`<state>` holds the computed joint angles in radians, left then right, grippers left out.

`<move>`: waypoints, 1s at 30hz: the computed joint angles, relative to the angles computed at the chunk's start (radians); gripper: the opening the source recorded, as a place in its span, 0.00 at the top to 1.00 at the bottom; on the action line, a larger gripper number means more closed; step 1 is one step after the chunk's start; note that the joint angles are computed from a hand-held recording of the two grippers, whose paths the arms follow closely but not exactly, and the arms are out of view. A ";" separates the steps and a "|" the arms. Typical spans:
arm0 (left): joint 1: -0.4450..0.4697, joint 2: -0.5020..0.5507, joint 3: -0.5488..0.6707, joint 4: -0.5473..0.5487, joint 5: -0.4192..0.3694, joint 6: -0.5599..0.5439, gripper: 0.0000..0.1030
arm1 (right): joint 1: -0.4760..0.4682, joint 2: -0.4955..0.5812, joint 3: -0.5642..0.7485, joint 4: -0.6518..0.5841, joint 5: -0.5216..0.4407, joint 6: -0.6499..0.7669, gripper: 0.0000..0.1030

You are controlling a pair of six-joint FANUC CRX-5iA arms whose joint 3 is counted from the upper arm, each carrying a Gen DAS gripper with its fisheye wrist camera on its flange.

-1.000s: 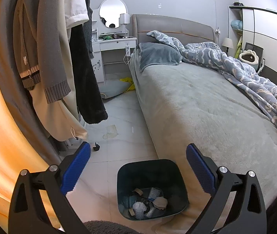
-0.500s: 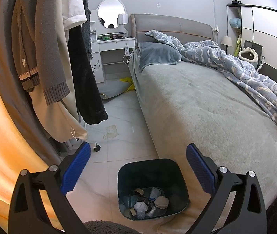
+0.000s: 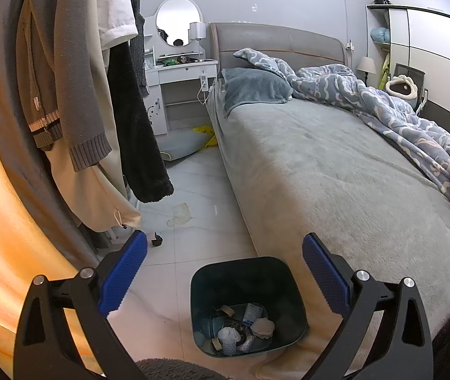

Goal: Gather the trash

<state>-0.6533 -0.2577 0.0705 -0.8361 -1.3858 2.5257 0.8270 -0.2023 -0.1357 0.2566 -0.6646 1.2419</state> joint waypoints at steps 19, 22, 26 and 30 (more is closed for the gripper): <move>0.001 0.001 0.002 0.001 -0.001 -0.002 0.03 | 0.000 0.000 0.001 0.000 -0.001 -0.001 0.03; 0.001 0.000 0.000 0.001 0.001 -0.005 0.03 | 0.000 0.000 0.000 0.000 0.000 -0.002 0.03; 0.003 0.002 0.002 0.003 0.001 -0.004 0.03 | 0.001 0.000 -0.001 0.001 0.000 -0.002 0.03; 0.011 -0.003 -0.007 0.010 0.006 -0.008 0.03 | 0.001 0.000 -0.001 0.001 0.000 -0.003 0.03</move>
